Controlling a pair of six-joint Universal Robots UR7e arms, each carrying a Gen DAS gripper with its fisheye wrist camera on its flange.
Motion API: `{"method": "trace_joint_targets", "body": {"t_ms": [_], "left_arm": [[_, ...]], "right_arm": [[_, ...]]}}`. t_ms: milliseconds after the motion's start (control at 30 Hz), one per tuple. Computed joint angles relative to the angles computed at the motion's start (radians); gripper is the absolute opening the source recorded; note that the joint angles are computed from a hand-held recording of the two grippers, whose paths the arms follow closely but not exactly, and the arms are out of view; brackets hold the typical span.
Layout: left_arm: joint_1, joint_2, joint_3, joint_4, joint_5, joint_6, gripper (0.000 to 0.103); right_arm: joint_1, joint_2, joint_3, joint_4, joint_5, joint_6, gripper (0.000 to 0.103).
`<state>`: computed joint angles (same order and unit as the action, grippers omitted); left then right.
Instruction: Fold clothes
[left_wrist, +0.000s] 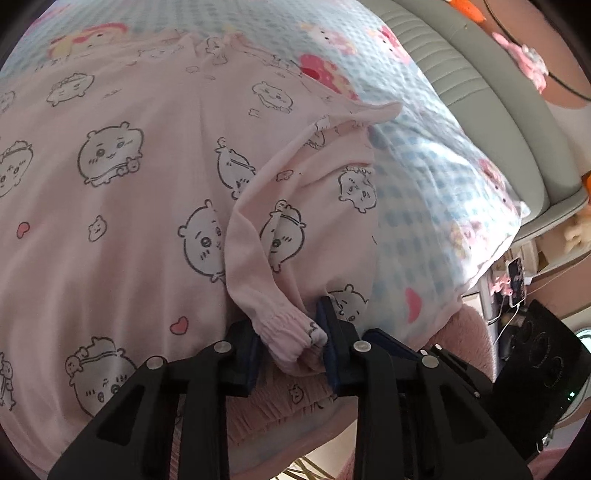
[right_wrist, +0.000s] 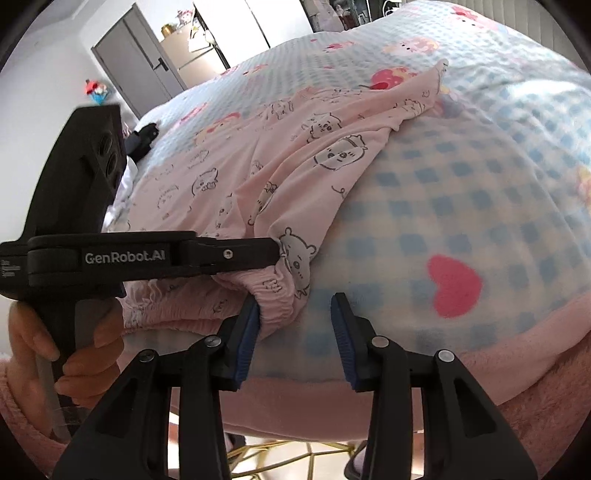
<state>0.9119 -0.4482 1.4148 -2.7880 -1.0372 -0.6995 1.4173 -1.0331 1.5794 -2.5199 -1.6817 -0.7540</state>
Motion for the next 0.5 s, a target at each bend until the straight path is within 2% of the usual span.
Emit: {"method": "trace_joint_targets", "body": {"t_ms": [200, 367, 500], "left_arm": [[-0.041, -0.013, 0.042, -0.095, 0.096, 0.003, 0.015], [-0.057, -0.038, 0.077, -0.198, 0.13, 0.012, 0.014], [-0.057, -0.046, 0.079, -0.151, 0.166, -0.009, 0.014]], "right_arm": [[0.011, 0.0, 0.029, -0.041, -0.002, -0.03, 0.042], [0.007, -0.005, 0.033, -0.01, 0.037, -0.049, 0.047], [0.012, 0.006, 0.037, -0.02, 0.027, -0.065, 0.05]]}}
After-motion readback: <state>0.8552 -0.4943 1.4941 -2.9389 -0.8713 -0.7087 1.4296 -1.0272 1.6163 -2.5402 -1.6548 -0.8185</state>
